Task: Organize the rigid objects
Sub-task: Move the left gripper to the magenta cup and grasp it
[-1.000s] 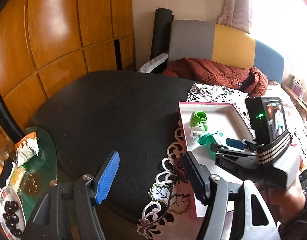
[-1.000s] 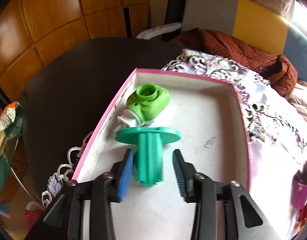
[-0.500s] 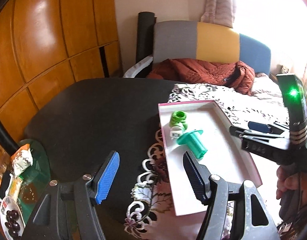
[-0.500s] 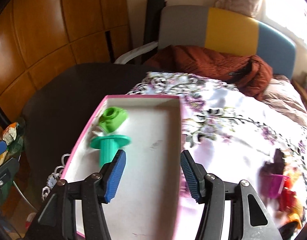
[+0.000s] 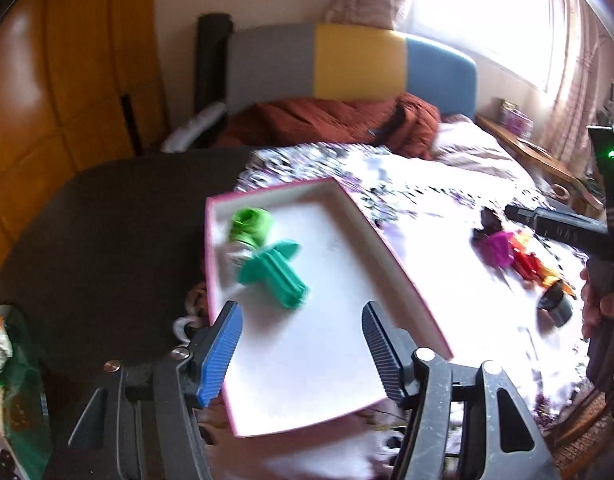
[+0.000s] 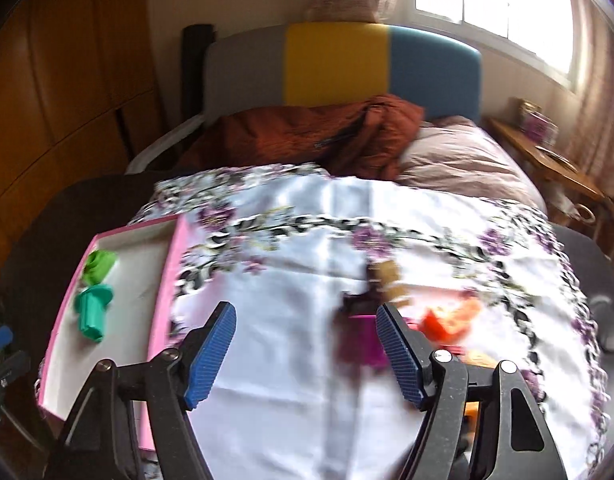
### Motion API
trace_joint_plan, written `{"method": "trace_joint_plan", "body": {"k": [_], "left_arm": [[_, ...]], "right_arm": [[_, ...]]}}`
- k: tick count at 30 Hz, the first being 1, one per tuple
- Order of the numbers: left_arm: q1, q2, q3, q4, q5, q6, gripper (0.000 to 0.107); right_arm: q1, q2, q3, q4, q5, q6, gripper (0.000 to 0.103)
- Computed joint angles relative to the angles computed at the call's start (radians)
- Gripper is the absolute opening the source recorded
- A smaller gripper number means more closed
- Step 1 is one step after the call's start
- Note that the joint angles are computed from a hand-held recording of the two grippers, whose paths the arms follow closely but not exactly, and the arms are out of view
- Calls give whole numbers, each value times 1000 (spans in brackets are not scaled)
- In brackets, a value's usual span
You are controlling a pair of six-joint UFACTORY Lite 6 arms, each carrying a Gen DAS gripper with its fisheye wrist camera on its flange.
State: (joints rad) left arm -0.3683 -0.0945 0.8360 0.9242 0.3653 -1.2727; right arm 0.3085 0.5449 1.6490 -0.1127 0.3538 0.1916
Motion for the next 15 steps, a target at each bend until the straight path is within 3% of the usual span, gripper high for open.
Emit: {"method": "trace_joint_plan", "body": {"k": [5, 11, 13, 15], "left_arm": [[-42, 110, 103, -159, -51, 149, 60], [-123, 316, 297, -427, -71, 450, 60], [-145, 388, 367, -522, -72, 543, 58], [-164, 468, 454, -644, -61, 662, 56]], "right_arm": [[-177, -62, -64, 6, -40, 8, 83], [-351, -42, -124, -74, -117, 204, 85], [-388, 1, -75, 21, -63, 173, 85], [-407, 1, -79, 118, -78, 111, 85]]}}
